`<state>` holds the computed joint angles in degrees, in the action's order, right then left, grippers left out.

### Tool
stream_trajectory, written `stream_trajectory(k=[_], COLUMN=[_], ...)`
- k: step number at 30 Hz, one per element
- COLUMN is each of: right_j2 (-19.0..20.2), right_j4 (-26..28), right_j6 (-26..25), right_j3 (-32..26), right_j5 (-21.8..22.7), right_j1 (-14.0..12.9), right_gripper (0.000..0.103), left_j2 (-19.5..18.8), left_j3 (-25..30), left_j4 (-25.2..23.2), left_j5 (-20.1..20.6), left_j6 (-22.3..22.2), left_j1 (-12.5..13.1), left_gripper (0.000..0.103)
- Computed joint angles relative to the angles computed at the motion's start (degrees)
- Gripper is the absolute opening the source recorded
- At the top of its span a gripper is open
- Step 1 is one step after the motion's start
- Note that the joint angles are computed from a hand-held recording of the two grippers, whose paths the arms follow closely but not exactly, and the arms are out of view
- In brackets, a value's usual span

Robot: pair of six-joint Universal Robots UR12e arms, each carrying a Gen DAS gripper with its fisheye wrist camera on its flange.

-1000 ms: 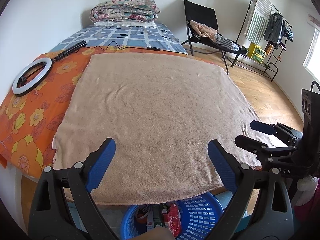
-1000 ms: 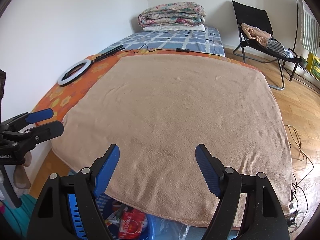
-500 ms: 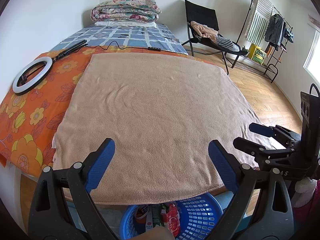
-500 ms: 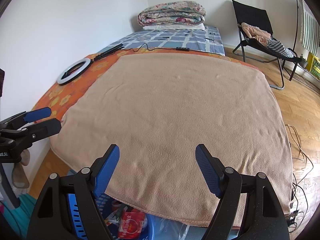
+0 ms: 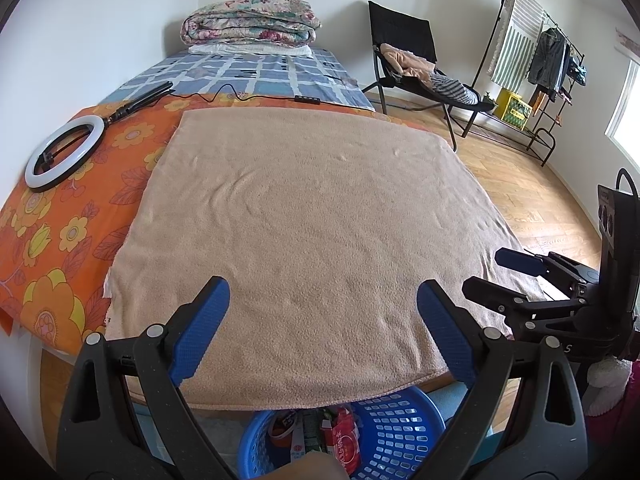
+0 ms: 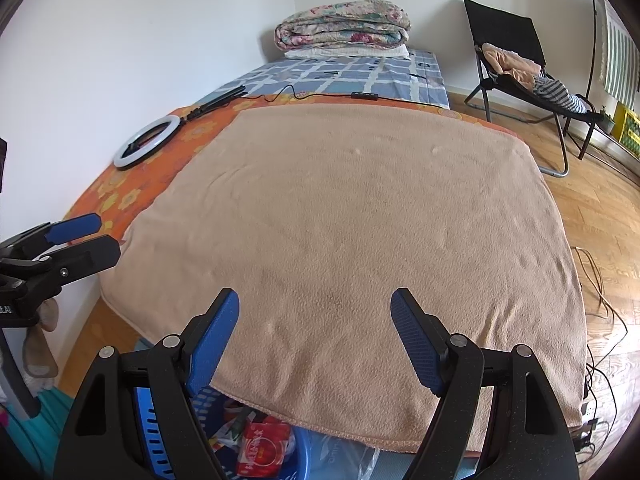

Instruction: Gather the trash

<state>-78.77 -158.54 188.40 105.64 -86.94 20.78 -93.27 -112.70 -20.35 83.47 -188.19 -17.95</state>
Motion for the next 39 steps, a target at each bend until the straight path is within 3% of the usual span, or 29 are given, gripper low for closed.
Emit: stream_trajectory(k=[17,33,39], right_j2=[-0.1,-0.1,-0.1], right_j4=[-0.2,-0.1,-0.1], right_j6=[-0.2,-0.1,-0.1], right_j3=[0.5,0.5,0.5], right_j5=[-0.1,-0.2,-0.2], right_j1=[0.0,0.1,0.1], right_gripper=[0.078,0.078,0.078], left_j2=[0.0,-0.1,-0.4], left_j3=[0.4,1.0,1.7], left_j4=[-0.5,-0.7,-2.5], left_j5=[0.4,3.7,6.0], left_j6=[-0.1,0.9,1.5], left_j1=[-0.1,-0.8,-1.2], left_gripper=[0.097,0.097,0.103])
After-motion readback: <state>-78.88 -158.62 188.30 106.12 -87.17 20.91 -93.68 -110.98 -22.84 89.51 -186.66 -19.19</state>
